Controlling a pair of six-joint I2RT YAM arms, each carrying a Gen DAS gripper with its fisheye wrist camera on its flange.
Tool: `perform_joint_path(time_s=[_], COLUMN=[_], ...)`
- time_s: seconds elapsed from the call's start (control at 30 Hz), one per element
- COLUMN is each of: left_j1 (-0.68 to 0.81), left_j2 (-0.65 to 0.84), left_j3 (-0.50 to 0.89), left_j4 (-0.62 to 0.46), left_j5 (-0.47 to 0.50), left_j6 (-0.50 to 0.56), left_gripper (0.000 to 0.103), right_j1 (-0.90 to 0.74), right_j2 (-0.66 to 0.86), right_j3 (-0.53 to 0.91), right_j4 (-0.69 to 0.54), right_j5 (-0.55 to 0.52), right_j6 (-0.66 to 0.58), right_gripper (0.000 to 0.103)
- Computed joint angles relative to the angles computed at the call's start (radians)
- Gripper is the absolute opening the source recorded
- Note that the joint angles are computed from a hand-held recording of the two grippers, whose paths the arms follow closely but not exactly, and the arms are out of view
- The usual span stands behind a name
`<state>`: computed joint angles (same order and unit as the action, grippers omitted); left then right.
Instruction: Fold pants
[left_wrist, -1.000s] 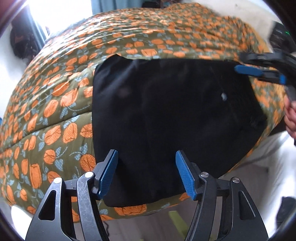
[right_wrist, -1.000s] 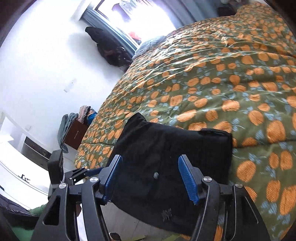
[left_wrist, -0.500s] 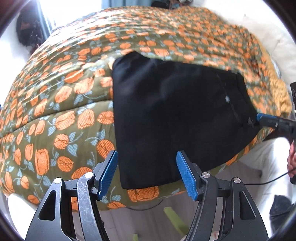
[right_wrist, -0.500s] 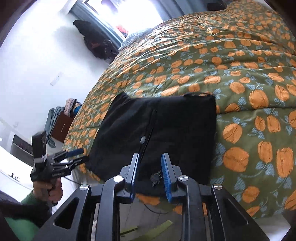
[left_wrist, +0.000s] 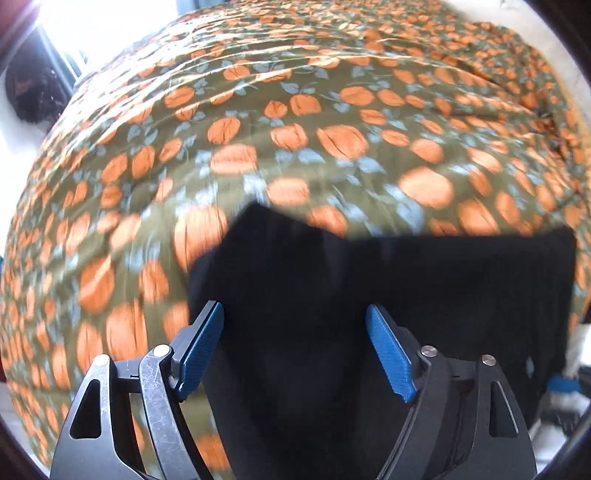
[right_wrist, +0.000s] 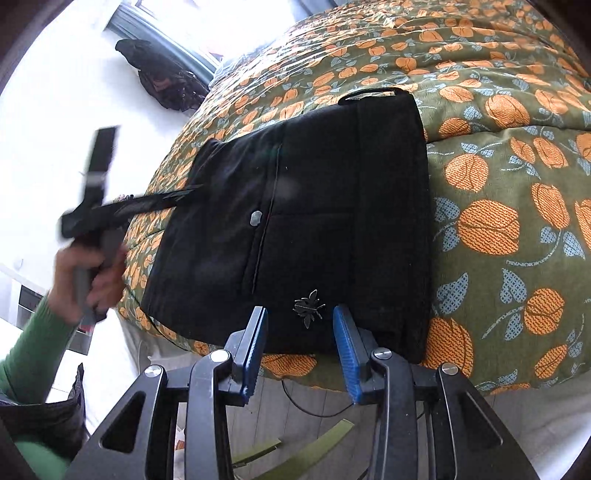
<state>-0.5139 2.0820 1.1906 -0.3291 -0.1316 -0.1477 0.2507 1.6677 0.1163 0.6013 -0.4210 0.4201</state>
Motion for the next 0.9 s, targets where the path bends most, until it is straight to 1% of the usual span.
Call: perform_joint_path(time_s=[0.07, 0.1, 0.13, 0.17, 0.2, 0.27, 0.3, 0.37, 0.43, 0.5, 0.57, 0.6, 0.63, 0.67, 0.7, 0.77, 0.8, 0.83, 0.9], left_j1=[0.025, 0.042, 0.058, 0.074, 0.093, 0.119, 0.128, 0.120, 0.096, 0.074, 0.030, 0.002, -0.038, -0.065, -0.090, -0.108, -0.097, -0.095, -0.110], left_j2=[0.082, 0.090, 0.095, 0.092, 0.069, -0.009, -0.090, -0.206, -0.339, -0.473, -0.547, -0.559, -0.554, -0.545, -0.526, -0.522, -0.536, -0.544, -0.569], left_j3=[0.139, 0.168, 0.194, 0.211, 0.208, 0.135, 0.048, -0.085, -0.241, -0.403, -0.513, -0.546, -0.570, -0.578, -0.580, -0.584, -0.590, -0.588, -0.592], left_j4=[-0.055, -0.074, -0.093, -0.114, -0.126, -0.095, -0.064, -0.023, 0.008, 0.030, 0.048, 0.054, 0.062, 0.064, 0.067, 0.066, 0.062, 0.054, 0.025], left_j5=[-0.066, -0.085, -0.083, -0.081, -0.066, -0.007, 0.024, 0.046, 0.069, 0.141, 0.184, 0.175, 0.142, 0.111, 0.075, 0.050, 0.055, 0.050, 0.004], left_j6=[-0.014, -0.029, -0.044, -0.059, -0.077, -0.082, -0.072, -0.054, -0.069, -0.130, -0.190, -0.217, -0.251, -0.273, -0.296, -0.336, -0.335, -0.335, -0.331], left_gripper=[0.082, 0.082, 0.080, 0.074, 0.073, 0.073, 0.074, 0.075, 0.078, 0.081, 0.081, 0.081, 0.081, 0.081, 0.081, 0.081, 0.081, 0.081, 0.081], right_j1=[0.026, 0.035, 0.043, 0.045, 0.047, 0.035, 0.034, 0.037, 0.075, 0.133, 0.192, 0.226, 0.243, 0.255, 0.252, 0.218, 0.207, 0.195, 0.174], right_j2=[0.027, 0.031, 0.036, 0.040, 0.045, 0.029, -0.001, -0.119, -0.252, -0.382, -0.441, -0.422, -0.385, -0.313, -0.254, -0.144, -0.117, -0.100, -0.119], right_j3=[0.003, -0.001, -0.006, -0.016, -0.022, -0.030, -0.028, -0.020, -0.001, 0.011, 0.025, 0.036, 0.044, 0.057, 0.068, 0.064, 0.060, 0.050, 0.023], right_j4=[0.044, 0.058, 0.074, 0.093, 0.108, 0.099, 0.065, -0.068, -0.220, -0.348, -0.422, -0.435, -0.425, -0.404, -0.386, -0.308, -0.286, -0.262, -0.241], right_j5=[0.026, 0.037, 0.046, 0.047, 0.049, 0.036, 0.032, 0.038, 0.087, 0.130, 0.166, 0.198, 0.222, 0.247, 0.249, 0.213, 0.206, 0.193, 0.172], right_j6=[0.032, 0.046, 0.061, 0.068, 0.073, 0.062, 0.060, 0.057, 0.046, 0.031, 0.026, 0.023, 0.020, 0.021, 0.028, 0.051, 0.064, 0.074, 0.086], right_gripper=[0.038, 0.038, 0.038, 0.038, 0.038, 0.038, 0.038, 0.038, 0.038, 0.038, 0.038, 0.038, 0.038, 0.038, 0.038, 0.038, 0.038, 0.038, 0.038])
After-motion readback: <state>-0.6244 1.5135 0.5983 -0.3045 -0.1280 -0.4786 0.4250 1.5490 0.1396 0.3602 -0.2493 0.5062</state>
